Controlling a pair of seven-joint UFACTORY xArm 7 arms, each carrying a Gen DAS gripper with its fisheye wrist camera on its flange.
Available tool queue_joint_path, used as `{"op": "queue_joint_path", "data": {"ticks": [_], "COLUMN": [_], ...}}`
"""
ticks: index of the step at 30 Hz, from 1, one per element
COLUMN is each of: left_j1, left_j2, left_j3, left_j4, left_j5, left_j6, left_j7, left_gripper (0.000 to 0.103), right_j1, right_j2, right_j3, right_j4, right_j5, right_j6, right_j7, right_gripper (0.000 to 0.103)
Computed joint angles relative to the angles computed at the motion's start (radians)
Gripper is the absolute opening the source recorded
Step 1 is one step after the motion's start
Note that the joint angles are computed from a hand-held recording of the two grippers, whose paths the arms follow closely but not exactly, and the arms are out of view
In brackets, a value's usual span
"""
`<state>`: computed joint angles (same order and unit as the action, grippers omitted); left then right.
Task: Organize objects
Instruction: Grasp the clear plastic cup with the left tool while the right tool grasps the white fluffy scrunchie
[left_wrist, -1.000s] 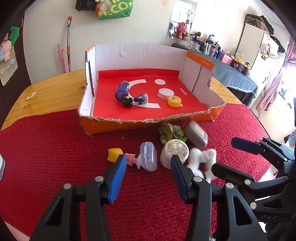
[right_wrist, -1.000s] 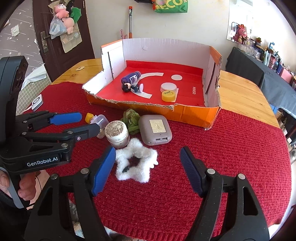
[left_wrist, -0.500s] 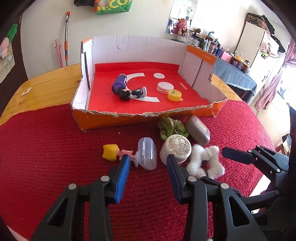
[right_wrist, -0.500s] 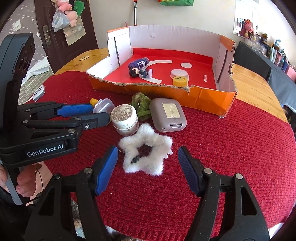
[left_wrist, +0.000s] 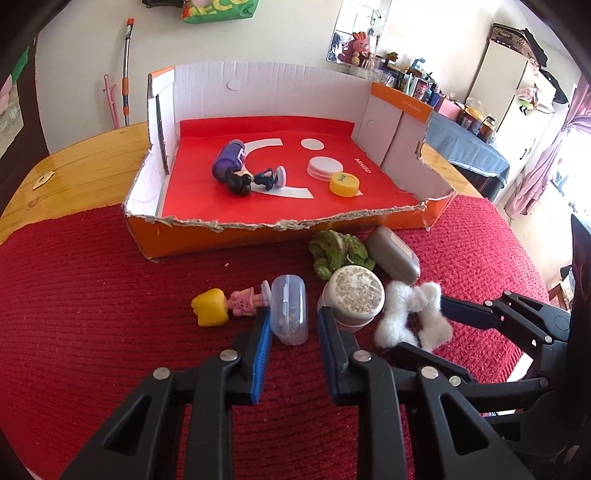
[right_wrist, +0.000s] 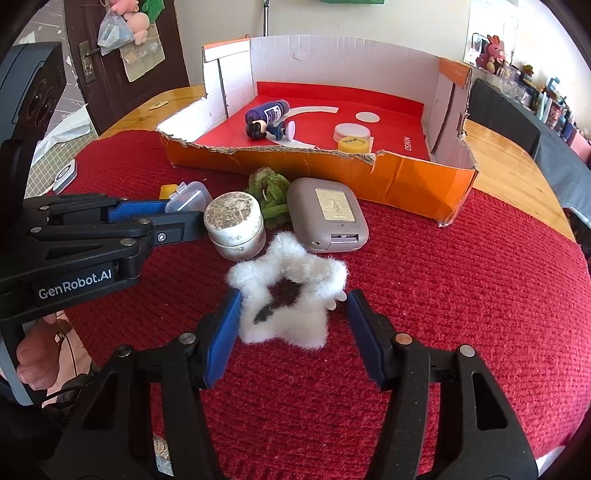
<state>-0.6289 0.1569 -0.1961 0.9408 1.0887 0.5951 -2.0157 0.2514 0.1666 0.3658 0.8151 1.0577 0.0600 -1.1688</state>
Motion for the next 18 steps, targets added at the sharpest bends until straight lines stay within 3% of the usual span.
{"op": "queue_joint_path", "data": {"ticks": [5, 12, 18], "left_j1": [0.005, -0.004, -0.010], "left_j2": [0.014, 0.009, -0.005], "left_j3": [0.006, 0.012, -0.001], "left_j4": [0.003, 0.000, -0.001], "left_j5": [-0.005, 0.007, 0.020], "left_j6": [-0.027, -0.024, 0.010], "left_j7": [0.003, -0.018, -0.025], "left_gripper": [0.025, 0.019, 0.018], "right_j1": [-0.005, -0.041, -0.020], "right_j2": [0.008, 0.013, -0.004], "right_j3": [0.010, 0.052, 0.026], "right_j4": [0.002, 0.009, 0.011], "right_j5": [-0.002, 0.043, 0.103], "right_j6": [-0.017, -0.027, -0.004], "right_j7": [-0.008, -0.059, -0.104], "right_gripper": [0.053, 0.042, 0.039]}}
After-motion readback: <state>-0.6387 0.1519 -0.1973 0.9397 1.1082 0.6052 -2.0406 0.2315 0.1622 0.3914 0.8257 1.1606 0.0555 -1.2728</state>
